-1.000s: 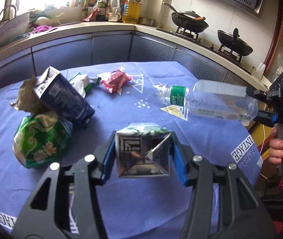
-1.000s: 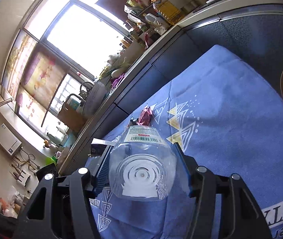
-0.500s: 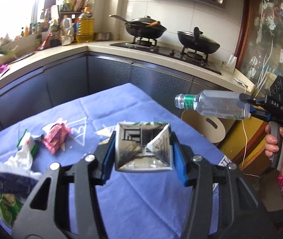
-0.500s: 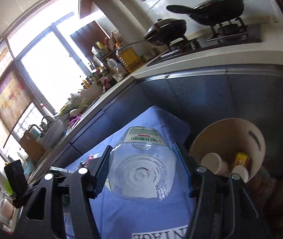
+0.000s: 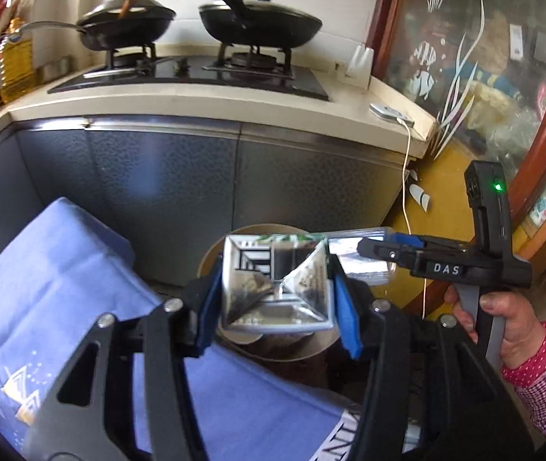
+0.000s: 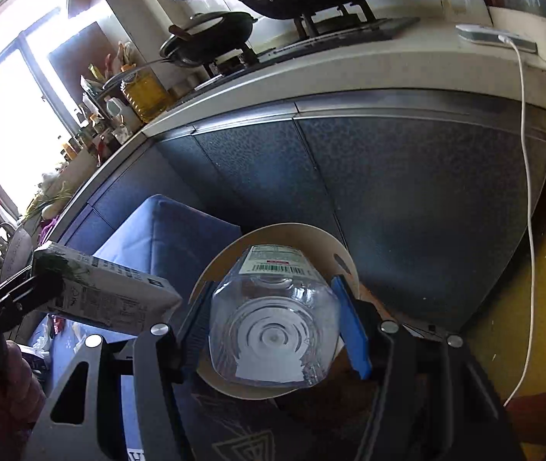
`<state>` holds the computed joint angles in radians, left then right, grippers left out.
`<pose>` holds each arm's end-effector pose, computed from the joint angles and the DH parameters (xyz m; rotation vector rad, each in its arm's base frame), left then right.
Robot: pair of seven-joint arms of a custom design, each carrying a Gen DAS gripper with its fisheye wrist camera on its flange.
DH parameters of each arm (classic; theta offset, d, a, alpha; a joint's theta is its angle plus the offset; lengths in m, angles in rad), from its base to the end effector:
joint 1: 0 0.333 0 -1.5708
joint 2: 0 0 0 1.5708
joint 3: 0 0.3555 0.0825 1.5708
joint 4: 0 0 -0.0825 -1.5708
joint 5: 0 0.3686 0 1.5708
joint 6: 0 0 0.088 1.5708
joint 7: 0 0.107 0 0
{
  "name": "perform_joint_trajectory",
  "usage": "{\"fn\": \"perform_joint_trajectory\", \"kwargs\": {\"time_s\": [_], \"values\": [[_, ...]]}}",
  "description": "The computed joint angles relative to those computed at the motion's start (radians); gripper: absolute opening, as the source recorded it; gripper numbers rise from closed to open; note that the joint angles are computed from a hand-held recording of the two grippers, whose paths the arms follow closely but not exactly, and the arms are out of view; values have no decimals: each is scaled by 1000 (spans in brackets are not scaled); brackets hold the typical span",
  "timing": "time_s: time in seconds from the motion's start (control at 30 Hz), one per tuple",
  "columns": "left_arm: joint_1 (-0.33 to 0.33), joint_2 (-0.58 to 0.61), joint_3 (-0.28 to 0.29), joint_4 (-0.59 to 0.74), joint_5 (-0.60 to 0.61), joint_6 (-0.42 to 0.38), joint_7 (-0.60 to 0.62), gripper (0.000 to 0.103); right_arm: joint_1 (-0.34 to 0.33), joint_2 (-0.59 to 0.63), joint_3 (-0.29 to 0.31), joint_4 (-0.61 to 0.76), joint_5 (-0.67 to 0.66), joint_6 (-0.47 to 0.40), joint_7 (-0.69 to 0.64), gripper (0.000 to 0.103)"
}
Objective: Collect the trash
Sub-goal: 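Carry the carton and bottle to the beige bin and release them, then grasp the dark blue carton with the right tool while the left tool approaches the green can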
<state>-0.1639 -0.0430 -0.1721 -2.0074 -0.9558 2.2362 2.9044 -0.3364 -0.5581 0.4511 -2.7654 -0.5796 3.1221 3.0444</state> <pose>0.5179 -0.2084 0.5582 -0.5897 2.7928 -1.2896 0.3604 0.1042 0.4866 -0.9384 2.1179 -0.6003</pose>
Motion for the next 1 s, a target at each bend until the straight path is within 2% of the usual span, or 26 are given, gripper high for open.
{"fn": "perform_joint_trajectory", "kwargs": {"time_s": [0.17,0.3,0.43,0.53,0.6,0.67,0.9,1.0], "values": [[-55,67,-55,-14,98,108,-61,50,-63,94,12,5,-7,74,-42,61],[-84,112,-73,-27,234,157,-155,50,-219,130,137,0,33,189,-53,63],[-83,103,-78,-54,244,204,-143,52,-281,128,214,9,88,207,-89,67],[-64,77,-66,-48,176,182,-111,58,-285,107,233,5,133,211,-108,67],[-46,60,-50,-37,124,155,-79,58,-292,85,251,7,169,207,-114,67],[-24,35,-27,-26,77,115,-58,58,-269,46,249,-5,201,196,-122,67],[86,-56,90,-21,-50,-54,17,58,-190,-45,234,20,243,142,-135,67],[150,-79,145,-32,-82,-103,45,58,-179,-56,254,59,240,144,-124,67]]}}
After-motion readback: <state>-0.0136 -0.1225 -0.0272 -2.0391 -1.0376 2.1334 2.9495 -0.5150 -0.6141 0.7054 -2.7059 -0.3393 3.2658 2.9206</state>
